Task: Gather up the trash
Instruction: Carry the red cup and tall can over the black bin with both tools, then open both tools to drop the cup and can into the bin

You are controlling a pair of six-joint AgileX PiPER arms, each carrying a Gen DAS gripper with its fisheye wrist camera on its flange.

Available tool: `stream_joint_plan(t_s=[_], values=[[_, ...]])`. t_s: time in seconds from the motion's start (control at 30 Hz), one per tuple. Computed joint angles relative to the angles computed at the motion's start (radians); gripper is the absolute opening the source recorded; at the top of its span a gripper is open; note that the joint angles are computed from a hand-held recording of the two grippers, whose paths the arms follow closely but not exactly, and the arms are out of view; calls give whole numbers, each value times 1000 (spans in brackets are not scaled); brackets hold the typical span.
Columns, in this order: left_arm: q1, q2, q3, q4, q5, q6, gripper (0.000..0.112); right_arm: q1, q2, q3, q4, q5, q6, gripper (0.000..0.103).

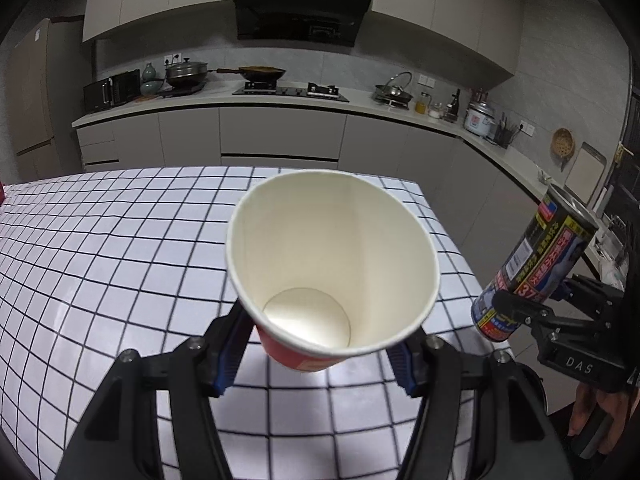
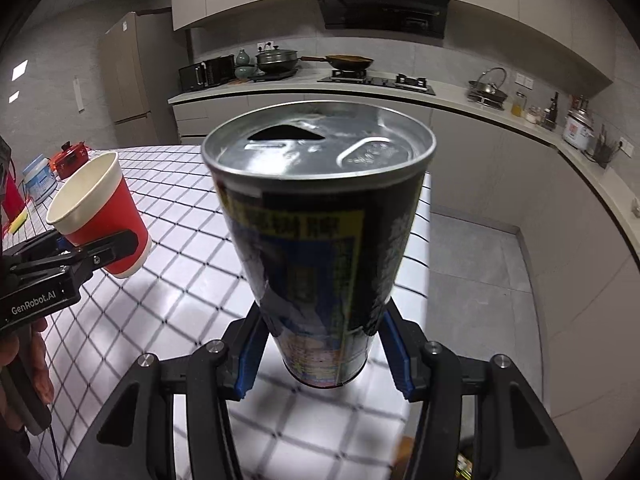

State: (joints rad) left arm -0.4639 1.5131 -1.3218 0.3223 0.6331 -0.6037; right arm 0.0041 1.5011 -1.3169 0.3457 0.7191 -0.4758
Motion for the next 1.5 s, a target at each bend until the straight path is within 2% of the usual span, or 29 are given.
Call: stream_joint_plan(t_s=[0.3,0.47,0.7,0.87,1.03,1.17,1.5], values=[[-206,-6,-17,124,62,-184,62,-276,-165,121,155,118,-239,55],[-351,47,-92,181,110,-266,62,-539,-201,154,267,235,-445,55],[-528,178,-235,229,165,-366,62,-903,-145,143,357,388,-723,55],[-630,313,-385,217,204,-402,62,-1077,-50,110,357,451,-876,55],[-692,451,-524,187,250,-428,62,-1156,56,78,327,460,-973,55],[-718,534,-579,173,278,-462,62,-1185,140,62,307,442,-1030,55],[-762,633,-585,172,287,-575,62,-1168,279,78,266,369,-1117,55]])
